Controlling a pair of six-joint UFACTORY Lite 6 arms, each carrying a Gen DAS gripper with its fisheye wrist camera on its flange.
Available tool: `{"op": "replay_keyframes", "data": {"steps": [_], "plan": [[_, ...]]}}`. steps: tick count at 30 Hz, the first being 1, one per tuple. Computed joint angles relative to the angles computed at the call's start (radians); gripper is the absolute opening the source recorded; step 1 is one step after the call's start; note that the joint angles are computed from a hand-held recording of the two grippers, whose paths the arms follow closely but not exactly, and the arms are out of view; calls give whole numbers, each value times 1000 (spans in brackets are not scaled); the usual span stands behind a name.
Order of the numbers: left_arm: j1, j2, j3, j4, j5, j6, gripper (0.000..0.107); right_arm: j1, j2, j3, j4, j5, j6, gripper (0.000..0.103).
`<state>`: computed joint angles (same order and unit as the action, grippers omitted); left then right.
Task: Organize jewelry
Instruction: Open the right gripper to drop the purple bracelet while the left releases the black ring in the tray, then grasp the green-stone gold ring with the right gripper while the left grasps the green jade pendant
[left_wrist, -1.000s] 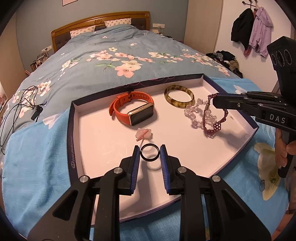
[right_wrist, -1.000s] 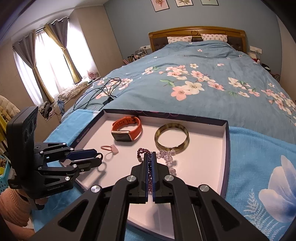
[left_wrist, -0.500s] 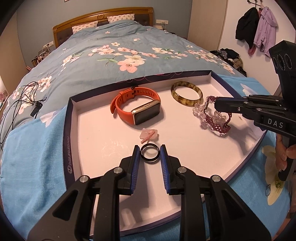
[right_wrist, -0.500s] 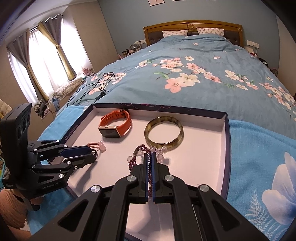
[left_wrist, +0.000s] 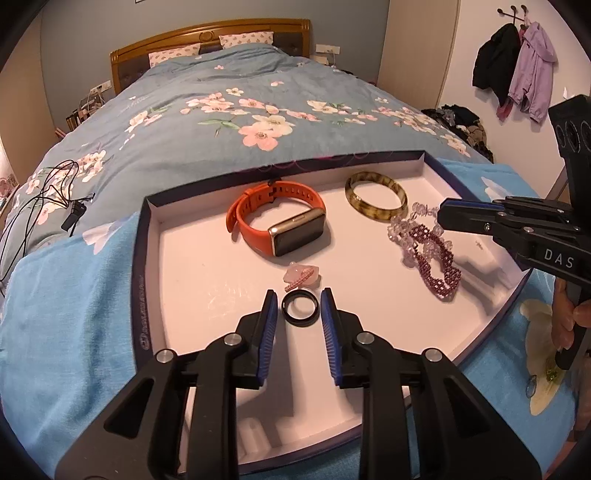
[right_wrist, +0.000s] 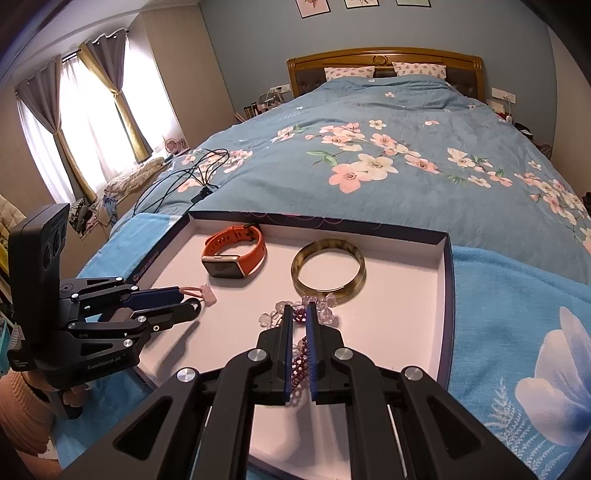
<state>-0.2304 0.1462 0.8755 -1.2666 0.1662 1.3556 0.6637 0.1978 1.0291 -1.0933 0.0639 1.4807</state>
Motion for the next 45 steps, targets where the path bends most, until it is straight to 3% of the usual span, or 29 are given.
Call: {"op": "replay_keyframes", "data": {"steps": [7, 10, 22, 30, 36, 41, 45], "plan": [[16, -156, -89, 11, -7, -9, 34, 23, -90, -58, -182, 13, 191, 8], [26, -261, -152, 65, -2, -50, 36, 42, -147, -98, -242, 19, 254, 15], [137, -780, -479, 347, 213, -242, 39, 182, -345, -262, -137, 63, 195, 19], [126, -1038, -657, 544, 328, -384, 39, 298, -414, -388, -245, 107, 405, 19], [-46, -1063, -708, 715, 261, -599, 39, 354, -439, -444, -456, 121, 688, 24], [-151, -1006, -697, 844, 190, -777, 39, 382, -460, -469, -468, 140, 727, 24], [-183, -914, -669, 848, 137, -801, 34, 398, -488, -498, -449, 160, 732, 25]]}}
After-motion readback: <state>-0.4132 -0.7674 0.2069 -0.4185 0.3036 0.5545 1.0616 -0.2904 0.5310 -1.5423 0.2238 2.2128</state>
